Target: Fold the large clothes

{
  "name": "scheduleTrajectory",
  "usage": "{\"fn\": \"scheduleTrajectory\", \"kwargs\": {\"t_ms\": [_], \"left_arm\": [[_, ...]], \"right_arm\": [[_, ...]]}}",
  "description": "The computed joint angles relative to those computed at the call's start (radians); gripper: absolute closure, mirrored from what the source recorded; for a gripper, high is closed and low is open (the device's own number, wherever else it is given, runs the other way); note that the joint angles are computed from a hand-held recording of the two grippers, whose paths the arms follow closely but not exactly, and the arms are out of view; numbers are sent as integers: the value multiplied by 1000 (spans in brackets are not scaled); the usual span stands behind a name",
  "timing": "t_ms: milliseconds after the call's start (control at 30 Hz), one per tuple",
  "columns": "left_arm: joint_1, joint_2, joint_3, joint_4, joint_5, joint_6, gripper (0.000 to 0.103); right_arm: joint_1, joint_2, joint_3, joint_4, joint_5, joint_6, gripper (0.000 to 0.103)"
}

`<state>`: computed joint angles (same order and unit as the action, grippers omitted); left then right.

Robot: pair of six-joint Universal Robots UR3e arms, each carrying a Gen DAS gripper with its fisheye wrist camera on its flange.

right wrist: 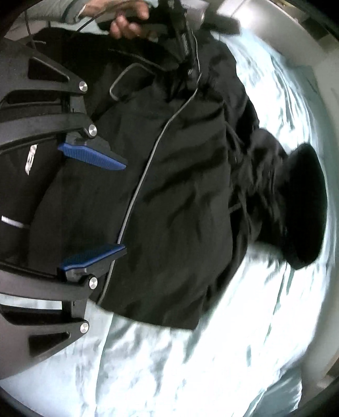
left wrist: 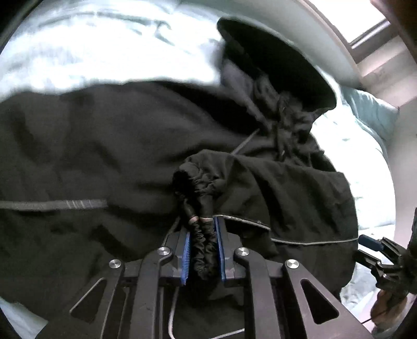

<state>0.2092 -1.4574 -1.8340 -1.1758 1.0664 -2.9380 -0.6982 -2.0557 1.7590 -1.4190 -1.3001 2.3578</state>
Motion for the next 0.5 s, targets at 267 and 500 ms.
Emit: {"fn": "scheduleTrajectory", "kwargs": {"t_ms": [267,500], "left_arm": [[279,103,143,-211,-116,159,83],[228,-9,-43,-84,71,206,74]], "right_arm": [[44,81,54,-139,13,69,42],[264,295,201,-472,-159,293,40]]}}
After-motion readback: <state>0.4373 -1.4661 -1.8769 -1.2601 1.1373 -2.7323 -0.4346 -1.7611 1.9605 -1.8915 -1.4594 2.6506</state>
